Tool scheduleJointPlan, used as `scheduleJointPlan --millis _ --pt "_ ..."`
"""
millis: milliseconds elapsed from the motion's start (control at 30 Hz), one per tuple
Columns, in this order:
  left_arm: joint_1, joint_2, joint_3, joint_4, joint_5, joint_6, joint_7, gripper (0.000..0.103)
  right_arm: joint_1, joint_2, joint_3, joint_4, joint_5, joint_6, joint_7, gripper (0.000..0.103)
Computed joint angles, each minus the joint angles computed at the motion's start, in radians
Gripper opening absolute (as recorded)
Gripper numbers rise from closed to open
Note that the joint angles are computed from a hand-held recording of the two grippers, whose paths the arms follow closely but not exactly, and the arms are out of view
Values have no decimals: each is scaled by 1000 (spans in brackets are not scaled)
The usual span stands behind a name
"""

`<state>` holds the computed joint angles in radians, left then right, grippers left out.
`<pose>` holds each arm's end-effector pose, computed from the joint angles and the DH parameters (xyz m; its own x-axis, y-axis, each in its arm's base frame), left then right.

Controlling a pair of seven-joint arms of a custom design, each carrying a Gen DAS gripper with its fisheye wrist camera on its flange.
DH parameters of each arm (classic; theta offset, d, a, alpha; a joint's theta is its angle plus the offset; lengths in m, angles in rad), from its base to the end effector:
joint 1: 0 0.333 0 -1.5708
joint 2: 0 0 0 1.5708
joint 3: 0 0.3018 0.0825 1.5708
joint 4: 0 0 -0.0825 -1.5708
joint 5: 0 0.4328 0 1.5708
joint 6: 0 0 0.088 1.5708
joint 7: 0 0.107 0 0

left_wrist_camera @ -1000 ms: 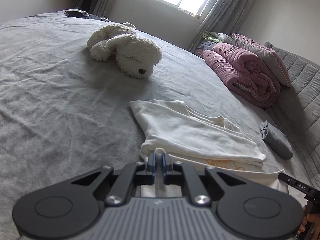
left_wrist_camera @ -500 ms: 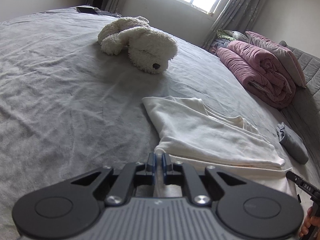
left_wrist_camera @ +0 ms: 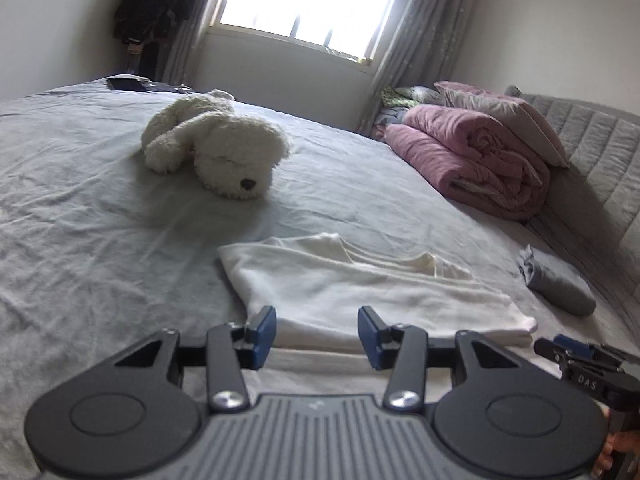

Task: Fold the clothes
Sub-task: 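Open both grippers and pull them back from the stacked garments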

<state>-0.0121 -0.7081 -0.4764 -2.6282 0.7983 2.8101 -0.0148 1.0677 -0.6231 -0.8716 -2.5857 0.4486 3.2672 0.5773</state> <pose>0.3809 -0.2464 0.4889 0.2287 -0.9365 0.2659 -0.4361 -0.3427 -0.8321 0.4959 0.0361 0.4595 0.4744 -0.8786 0.0540 -0.3536 -0.2464 -0.9024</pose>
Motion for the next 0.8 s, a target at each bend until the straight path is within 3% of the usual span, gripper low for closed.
scheduleJointPlan --millis 167,333,800 --pt "-60 95 15 38 -19 -97 104 48 -30 56 19 26 45 -77 2 47" --pt "-88 119 12 60 28 -153 126 61 -53 74 18 62 148 -160 18 58" --pt "-153 142 68 77 20 -196 158 63 -174 130 142 78 287 -227 -73 69"
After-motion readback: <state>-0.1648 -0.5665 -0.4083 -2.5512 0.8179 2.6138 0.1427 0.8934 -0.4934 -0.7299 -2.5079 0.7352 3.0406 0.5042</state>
